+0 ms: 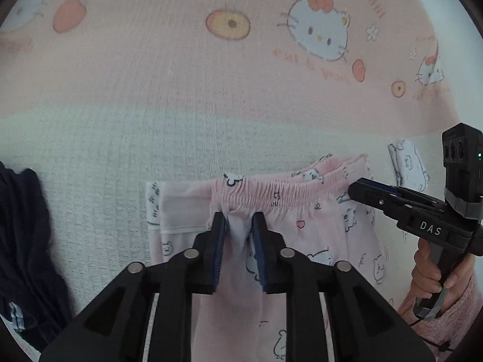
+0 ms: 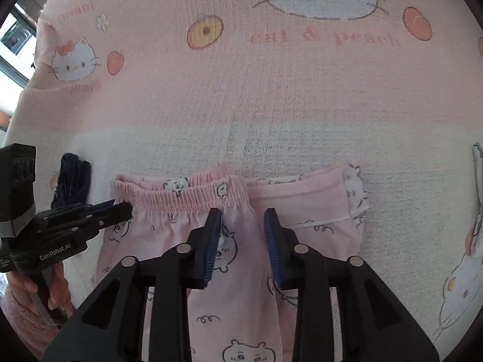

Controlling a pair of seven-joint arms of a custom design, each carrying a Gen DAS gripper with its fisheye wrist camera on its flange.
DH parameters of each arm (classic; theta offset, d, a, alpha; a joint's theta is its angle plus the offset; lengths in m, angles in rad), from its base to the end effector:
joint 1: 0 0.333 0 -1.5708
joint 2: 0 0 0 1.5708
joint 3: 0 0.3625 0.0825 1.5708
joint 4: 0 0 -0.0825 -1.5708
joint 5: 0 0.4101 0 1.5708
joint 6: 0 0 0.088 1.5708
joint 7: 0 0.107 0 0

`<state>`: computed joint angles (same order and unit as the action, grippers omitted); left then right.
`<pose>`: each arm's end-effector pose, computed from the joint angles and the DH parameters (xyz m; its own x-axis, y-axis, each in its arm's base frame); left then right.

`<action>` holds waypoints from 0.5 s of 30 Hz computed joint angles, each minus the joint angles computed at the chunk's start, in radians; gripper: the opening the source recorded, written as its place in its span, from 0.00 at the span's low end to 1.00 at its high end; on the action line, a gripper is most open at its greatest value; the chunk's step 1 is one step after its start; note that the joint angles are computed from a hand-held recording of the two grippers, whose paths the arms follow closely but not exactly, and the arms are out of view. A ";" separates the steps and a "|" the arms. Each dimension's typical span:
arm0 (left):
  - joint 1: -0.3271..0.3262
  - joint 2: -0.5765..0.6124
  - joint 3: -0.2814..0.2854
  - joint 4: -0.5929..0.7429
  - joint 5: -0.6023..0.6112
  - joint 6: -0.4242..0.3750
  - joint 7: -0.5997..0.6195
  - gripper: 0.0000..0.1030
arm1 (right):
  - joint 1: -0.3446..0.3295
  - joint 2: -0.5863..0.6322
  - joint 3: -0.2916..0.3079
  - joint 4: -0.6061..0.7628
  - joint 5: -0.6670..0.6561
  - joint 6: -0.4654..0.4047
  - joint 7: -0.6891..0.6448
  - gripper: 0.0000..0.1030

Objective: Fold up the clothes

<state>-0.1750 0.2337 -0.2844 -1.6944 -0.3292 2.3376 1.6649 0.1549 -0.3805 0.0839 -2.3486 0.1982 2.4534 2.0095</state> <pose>0.6325 -0.2976 0.5443 -0.3896 -0.8600 0.3296 -0.8861 0.2524 -0.3888 0.4655 0.1177 0.5633 -0.2383 -0.9133 -0.3303 -0.8683 0.3527 -0.3487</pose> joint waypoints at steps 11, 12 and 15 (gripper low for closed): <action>0.003 -0.247 0.067 -0.324 -0.117 -0.126 -0.194 0.50 | 0.004 -0.329 0.048 -0.190 0.007 -0.220 0.151 0.48; 0.000 -0.260 0.074 -0.355 -0.167 -0.107 -0.197 0.50 | 0.009 -0.339 0.044 -0.212 0.039 -0.211 0.171 0.48; -0.018 -0.280 0.086 -0.407 -0.278 -0.013 -0.148 0.50 | 0.019 -0.356 0.042 -0.277 0.117 -0.136 0.214 0.48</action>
<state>-0.1927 -0.0460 -0.1985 -2.1015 -0.6072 2.3247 1.5168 0.1744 -0.7361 0.1257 -2.6253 0.3151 2.3169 2.2237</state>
